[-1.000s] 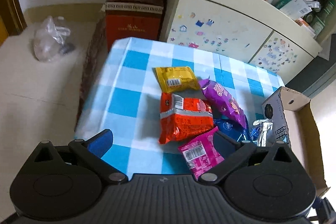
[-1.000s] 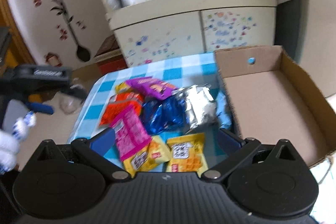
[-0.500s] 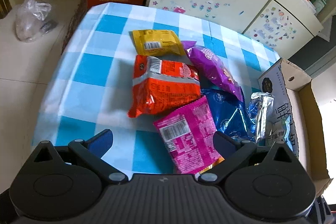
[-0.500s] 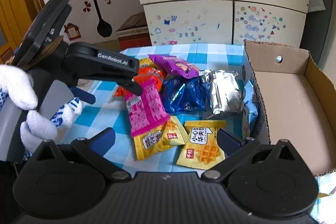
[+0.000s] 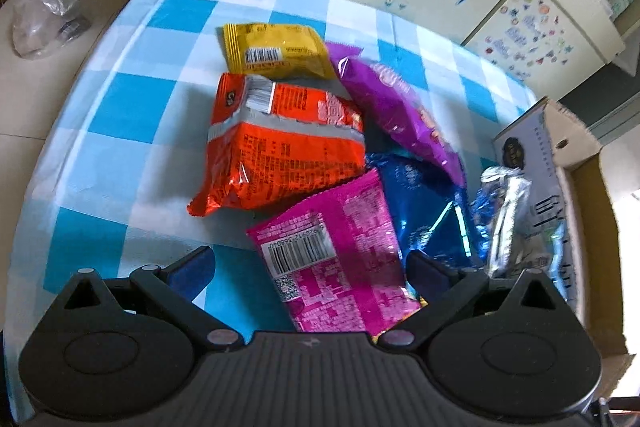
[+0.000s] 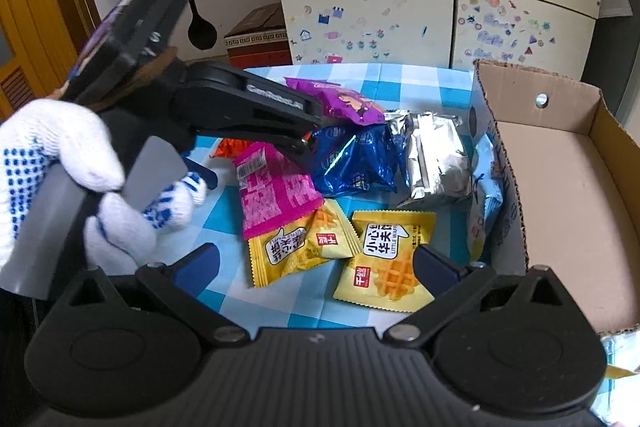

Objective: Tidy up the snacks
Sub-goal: 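Move the left tool toward the pink packet while the right tool approaches a yellow waffle packet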

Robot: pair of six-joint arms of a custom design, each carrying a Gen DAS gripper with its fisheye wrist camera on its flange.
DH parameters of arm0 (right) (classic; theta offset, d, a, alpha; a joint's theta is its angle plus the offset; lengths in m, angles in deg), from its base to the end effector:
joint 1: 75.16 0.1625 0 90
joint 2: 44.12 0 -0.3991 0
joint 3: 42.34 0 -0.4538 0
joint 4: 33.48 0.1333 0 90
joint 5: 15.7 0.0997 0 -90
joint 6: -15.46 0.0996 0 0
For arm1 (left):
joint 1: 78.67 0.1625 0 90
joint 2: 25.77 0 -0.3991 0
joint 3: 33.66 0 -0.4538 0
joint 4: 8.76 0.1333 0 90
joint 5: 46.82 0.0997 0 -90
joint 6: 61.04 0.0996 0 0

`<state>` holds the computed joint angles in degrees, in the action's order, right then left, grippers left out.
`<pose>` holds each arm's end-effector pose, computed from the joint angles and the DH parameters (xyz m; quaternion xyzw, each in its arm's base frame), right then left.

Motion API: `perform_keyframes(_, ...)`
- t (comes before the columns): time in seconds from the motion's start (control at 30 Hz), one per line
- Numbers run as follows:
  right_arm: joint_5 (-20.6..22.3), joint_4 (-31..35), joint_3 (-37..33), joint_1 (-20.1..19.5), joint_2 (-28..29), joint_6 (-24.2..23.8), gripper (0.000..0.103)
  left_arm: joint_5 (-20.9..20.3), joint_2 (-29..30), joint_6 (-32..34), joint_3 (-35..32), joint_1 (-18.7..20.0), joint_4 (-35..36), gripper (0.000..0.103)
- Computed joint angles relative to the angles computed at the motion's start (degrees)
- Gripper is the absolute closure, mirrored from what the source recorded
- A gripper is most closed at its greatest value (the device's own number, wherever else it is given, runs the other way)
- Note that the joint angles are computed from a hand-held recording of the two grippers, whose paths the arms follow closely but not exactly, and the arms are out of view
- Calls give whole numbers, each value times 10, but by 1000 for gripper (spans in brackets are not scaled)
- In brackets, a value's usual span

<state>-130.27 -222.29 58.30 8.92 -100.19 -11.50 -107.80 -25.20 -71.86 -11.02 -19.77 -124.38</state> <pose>0.0215 -0.6837 0.2031 0.0634 -0.8728 0.3736 0.3077 -0.3194 -0.8811 -0.1031 0.1652 0.9537 -0.1086 0.2266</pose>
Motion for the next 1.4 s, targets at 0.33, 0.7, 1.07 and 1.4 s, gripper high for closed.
perform_keyframes(0.33, 15, 26, -35, -13, 31, -11, 1, 44, -6, -65, -8, 7, 62, 0)
perform_keyframes(0.7, 27, 25, -76, -18, 71, -44, 1, 41, -39, -100, 21, 14, 79, 0)
perform_keyframes(1.07, 5, 38, -93, -10, 97, -109, 14, 63, -48, -101, 38, 12, 86, 0)
perform_keyframes(1.4, 32, 86, -63, -12, 61, -87, 26, 119, -71, -89, 85, 7, 72, 0)
